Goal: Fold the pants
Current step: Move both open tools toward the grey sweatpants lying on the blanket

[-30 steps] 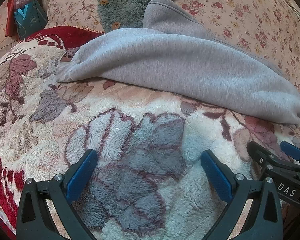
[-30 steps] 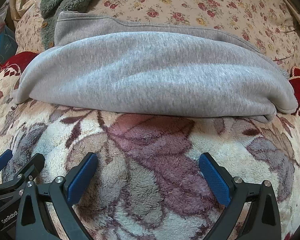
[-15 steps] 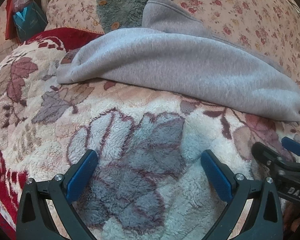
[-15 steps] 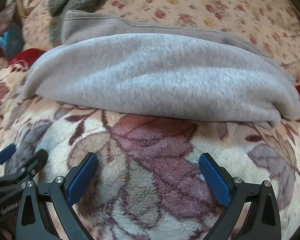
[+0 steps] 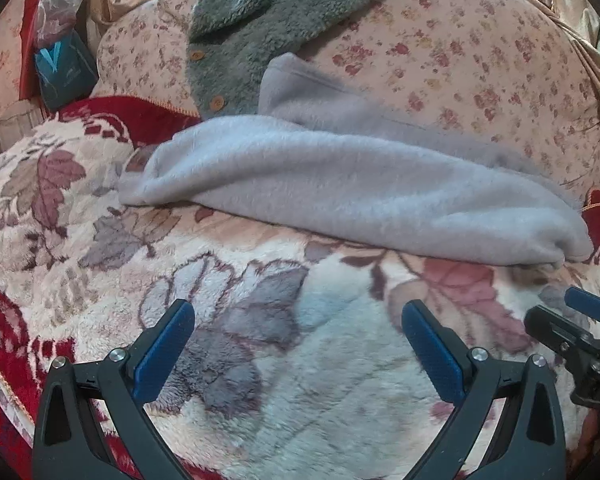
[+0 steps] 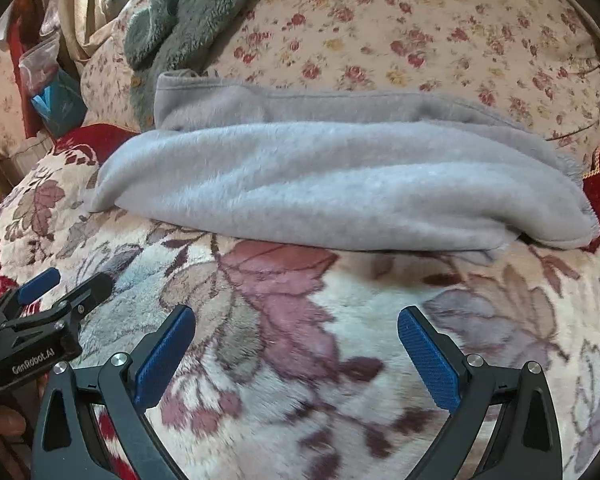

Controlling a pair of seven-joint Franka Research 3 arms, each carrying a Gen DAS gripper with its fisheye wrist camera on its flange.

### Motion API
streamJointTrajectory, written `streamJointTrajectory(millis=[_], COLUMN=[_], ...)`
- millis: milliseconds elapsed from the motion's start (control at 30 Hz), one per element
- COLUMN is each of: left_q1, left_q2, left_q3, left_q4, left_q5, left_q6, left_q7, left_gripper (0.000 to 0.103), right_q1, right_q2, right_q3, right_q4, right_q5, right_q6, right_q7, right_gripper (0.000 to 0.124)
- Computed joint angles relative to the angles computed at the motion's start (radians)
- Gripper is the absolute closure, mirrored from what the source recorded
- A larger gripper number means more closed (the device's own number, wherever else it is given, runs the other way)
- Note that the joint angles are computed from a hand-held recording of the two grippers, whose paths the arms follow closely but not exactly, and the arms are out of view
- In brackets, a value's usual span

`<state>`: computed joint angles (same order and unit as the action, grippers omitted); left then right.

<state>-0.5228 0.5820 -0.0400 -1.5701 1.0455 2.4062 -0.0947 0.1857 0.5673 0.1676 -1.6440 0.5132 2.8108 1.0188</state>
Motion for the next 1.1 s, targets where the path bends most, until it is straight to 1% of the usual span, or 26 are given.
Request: streamJointTrajectory(millis=[33, 167, 400, 600, 733, 867, 967, 1033, 1100], left_q1=[-0.003, -0.014, -0.026, -0.024, -0.019, -0.007, 0.007, 0.020, 0.053], left_q2=[0.004, 0.013, 0.035, 0.052, 0.062, 0.069, 0.069, 0.059, 0.045], left_q3=[-0.001, 0.000, 0.003, 0.011, 0.018, 0.024, 0.029, 0.036, 0.033], left_q4=[0.010, 0.041, 0.098, 0.130, 0.146, 0.155, 0.154, 0.140, 0.118], left_q5=[-0.001, 0.000, -0.008, -0.022, -0.034, -0.046, -0.051, -0.047, -0.062], left_q6=[-0.006, -0.015, -0.036, -0.038, -0.039, -0.030, -0.015, 0.004, 0.045], left_q7=[0.006, 0.022, 0.074, 0.103, 0.129, 0.151, 0.179, 0.192, 0.216], left_gripper=[0.000, 0.000, 0.000, 0.000, 0.000, 0.000, 0.000, 0.000, 0.000], right_q1=[-0.017, -0.020, -0.050, -0.077, -0.075, -0.076, -0.065, -0.063, -0.056], right_q2=[-0.015, -0.027, -0.020, -0.002, 0.023, 0.060, 0.090, 0.113, 0.144], right_q3=[0.014, 0.009, 0.006, 0.019, 0.011, 0.003, -0.011, -0.014, -0.025], right_q4=[-0.016, -0.023, 0.023, 0.075, 0.126, 0.195, 0.241, 0.279, 0.334], right_q5=[0.011, 0.013, 0.037, 0.068, 0.062, 0.051, 0.025, 0.009, -0.015], right_q6=[0.008, 0.027, -0.032, -0.065, -0.085, -0.134, -0.151, -0.171, -0.192], right_q7=[-0.029, -0.048, -0.074, -0.148, -0.184, -0.190, -0.192, -0.199, -0.192], right_gripper=[0.021, 0.021, 0.021, 0.021, 0.021, 0.021, 0.021, 0.021, 0.021])
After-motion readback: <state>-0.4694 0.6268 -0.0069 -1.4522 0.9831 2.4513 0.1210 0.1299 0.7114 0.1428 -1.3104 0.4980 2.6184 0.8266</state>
